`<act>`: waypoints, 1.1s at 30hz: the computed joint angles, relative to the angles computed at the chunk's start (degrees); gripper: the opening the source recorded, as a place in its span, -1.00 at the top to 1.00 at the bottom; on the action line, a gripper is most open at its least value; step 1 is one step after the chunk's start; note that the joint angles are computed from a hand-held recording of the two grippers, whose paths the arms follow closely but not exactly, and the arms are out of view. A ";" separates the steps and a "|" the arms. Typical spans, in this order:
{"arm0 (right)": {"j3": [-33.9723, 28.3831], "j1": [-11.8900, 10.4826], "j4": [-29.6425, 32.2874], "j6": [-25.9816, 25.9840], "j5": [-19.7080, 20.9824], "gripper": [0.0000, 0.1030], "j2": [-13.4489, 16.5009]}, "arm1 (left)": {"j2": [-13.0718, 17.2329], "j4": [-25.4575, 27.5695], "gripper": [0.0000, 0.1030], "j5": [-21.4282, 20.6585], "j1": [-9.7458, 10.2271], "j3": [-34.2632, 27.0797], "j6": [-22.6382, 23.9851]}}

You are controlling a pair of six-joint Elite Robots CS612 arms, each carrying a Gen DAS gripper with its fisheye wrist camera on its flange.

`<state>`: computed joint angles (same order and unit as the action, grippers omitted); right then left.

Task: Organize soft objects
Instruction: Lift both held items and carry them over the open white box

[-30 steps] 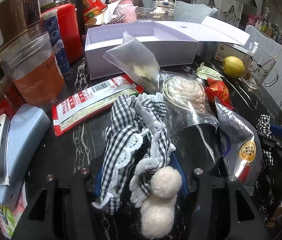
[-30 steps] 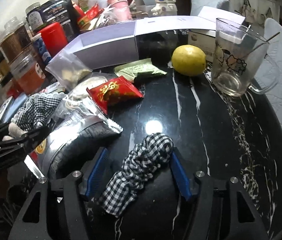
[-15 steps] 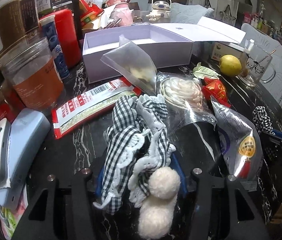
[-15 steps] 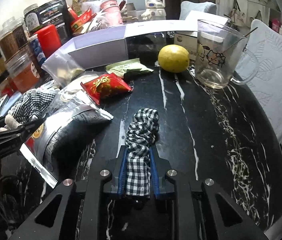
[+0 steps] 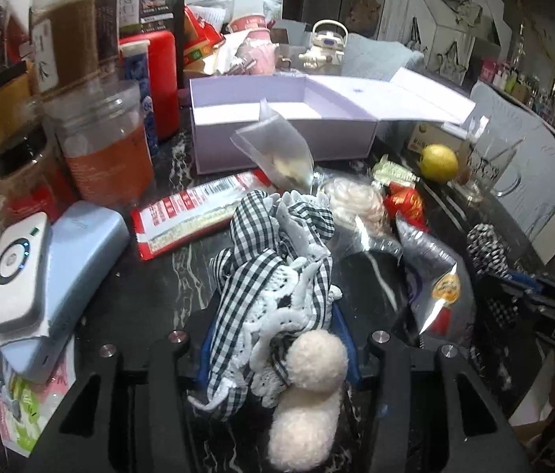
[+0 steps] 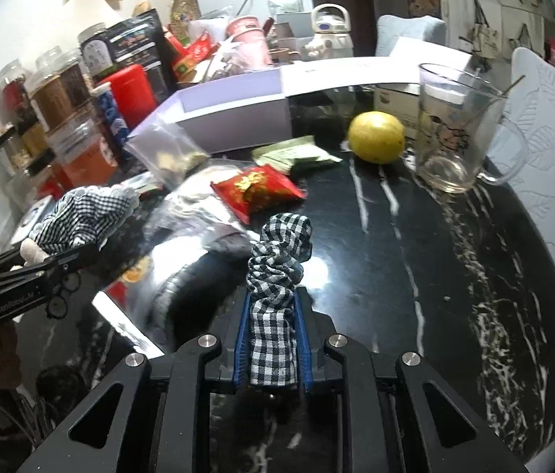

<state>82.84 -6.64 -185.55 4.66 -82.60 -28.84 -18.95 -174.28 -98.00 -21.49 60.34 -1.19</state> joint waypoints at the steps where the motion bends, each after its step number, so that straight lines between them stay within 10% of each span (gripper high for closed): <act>1: -0.15 -0.04 -0.18 -0.01 0.74 0.60 -0.01 | -0.18 -0.49 0.06 -0.12 0.07 0.09 -0.32; 33: -13.80 -0.31 1.95 -9.71 10.99 0.60 1.46 | 2.40 -5.48 0.06 0.76 -0.66 -14.14 1.01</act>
